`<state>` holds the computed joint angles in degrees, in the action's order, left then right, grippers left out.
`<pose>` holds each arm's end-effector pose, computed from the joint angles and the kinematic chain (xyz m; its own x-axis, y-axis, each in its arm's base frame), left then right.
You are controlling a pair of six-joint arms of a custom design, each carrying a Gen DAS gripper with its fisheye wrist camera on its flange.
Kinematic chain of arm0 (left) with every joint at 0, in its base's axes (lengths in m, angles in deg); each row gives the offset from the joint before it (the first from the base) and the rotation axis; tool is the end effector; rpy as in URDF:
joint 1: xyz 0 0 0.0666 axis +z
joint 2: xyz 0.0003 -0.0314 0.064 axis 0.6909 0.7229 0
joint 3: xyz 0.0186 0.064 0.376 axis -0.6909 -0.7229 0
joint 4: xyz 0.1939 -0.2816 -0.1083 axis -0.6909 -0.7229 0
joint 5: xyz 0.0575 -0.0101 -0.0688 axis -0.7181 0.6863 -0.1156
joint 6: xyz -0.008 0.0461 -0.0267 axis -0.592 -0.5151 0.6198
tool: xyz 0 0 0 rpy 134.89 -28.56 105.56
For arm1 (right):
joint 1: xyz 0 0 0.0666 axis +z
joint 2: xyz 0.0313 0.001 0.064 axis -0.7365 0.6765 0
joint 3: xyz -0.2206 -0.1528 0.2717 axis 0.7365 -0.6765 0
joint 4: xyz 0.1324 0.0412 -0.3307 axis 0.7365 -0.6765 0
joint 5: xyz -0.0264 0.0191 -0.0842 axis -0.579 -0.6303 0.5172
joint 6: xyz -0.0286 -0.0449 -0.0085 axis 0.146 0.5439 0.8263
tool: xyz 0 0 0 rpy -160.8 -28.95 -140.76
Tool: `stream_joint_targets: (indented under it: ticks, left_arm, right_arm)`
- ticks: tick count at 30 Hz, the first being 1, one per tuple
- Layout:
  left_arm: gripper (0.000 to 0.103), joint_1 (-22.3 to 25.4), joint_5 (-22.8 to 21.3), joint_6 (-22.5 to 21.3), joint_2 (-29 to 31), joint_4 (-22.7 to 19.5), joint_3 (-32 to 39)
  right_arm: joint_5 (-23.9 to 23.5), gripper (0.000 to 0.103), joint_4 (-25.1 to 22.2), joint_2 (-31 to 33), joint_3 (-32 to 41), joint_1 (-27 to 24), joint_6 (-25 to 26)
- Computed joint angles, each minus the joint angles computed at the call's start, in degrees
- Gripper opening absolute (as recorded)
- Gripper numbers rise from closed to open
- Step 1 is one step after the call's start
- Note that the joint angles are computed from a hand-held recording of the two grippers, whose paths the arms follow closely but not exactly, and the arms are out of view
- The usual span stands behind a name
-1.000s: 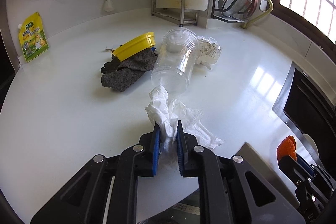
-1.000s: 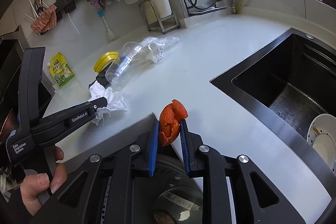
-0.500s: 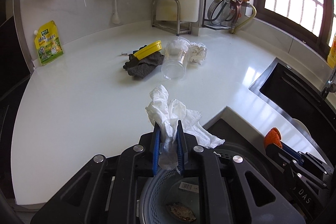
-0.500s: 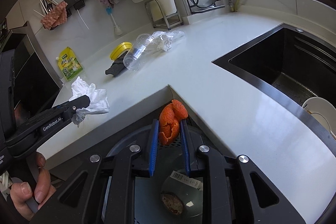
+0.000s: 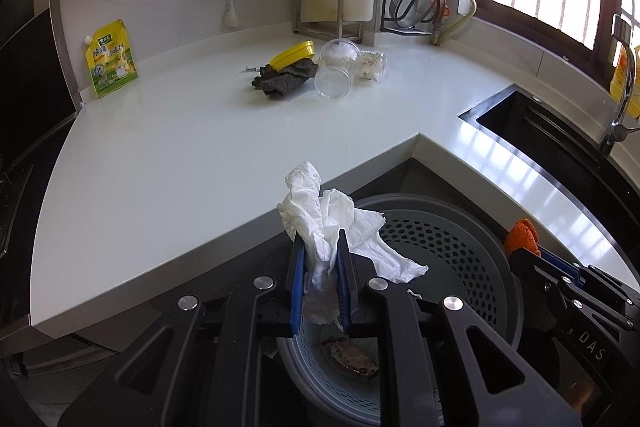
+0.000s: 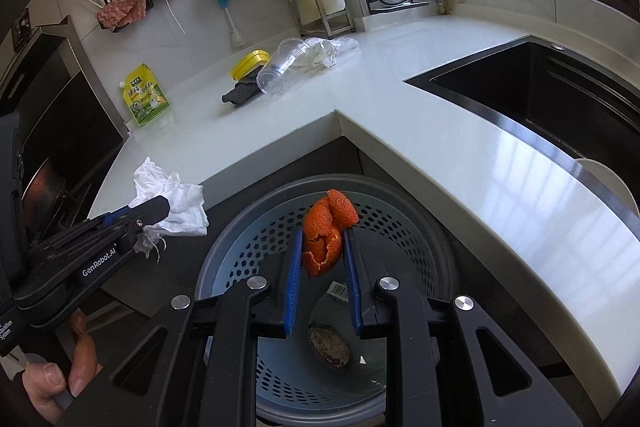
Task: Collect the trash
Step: 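Carry the tissue with the left gripper while the right gripper carries the peel over the bin, then open the left gripper to drop the tissue while the right gripper drops the peel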
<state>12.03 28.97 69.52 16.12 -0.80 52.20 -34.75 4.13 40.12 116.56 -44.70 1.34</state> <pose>0.4343 -0.2526 0.5304 -0.6878 -0.0090 -0.7258 -0.0064 1.0000 -0.0063 0.4270 0.0318 0.4760 -0.6778 0.0675 -0.7322 -0.2296 0.9265 0.2980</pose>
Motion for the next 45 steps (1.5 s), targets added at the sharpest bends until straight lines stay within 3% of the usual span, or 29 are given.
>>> stream_joint_targets:
  ticks: [22, 45]
  left_arm:
    - [0.014, -3.68, 1.62, 3.4, -3.23, -1.13, -8.22]
    - [0.018, -2.02, 5.81, 3.7, 0.12, -3.04, -8.04]
  right_arm:
    - [-1.19, 0.02, -1.54, -4.26, -7.31, -1.17, 2.49]
    - [-1.39, 0.02, -3.14, 0.44, -6.69, -0.27, 3.5]
